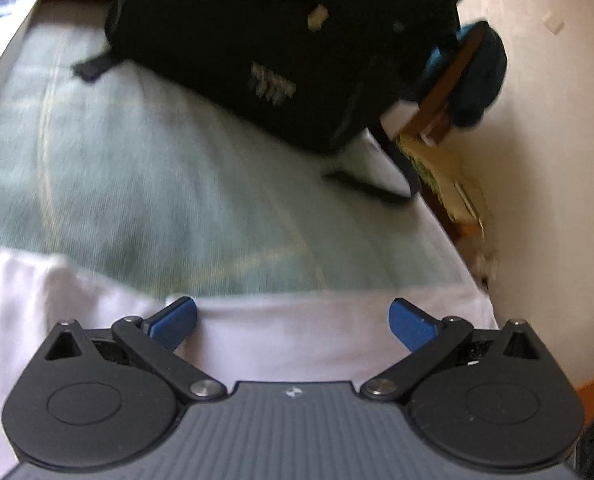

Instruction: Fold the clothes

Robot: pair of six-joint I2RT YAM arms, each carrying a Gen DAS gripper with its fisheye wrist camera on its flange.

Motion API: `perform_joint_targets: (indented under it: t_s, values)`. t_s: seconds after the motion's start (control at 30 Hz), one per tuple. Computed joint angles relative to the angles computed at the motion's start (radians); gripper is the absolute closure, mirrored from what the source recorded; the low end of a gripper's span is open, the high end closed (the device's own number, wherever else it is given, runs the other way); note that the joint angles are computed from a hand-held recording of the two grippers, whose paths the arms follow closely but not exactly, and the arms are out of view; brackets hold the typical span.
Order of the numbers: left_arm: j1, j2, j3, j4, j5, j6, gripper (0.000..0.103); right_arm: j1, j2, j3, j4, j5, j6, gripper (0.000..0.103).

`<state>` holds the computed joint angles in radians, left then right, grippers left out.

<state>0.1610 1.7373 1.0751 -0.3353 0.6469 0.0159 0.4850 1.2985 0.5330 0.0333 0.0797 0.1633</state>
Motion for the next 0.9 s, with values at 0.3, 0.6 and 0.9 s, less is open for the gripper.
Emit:
perform_joint_targets:
  t_s: [0.3,0.6,0.9]
  values:
    - [0.115,-0.059,0.08,-0.247,0.04,0.168,0.001,-0.005,-0.016,-0.001,-0.011,-0.012,0.013,0.0]
    - [0.079,-0.035,0.059,-0.136,-0.096,0.088,0.002,-0.019,0.002,-0.001,0.009,-0.024,0.011,0.0]
    - [0.366,-0.332,0.176,-0.648,-0.059,0.536,0.001,0.013,-0.056,0.085,-0.171,-0.007,0.017,0.0]
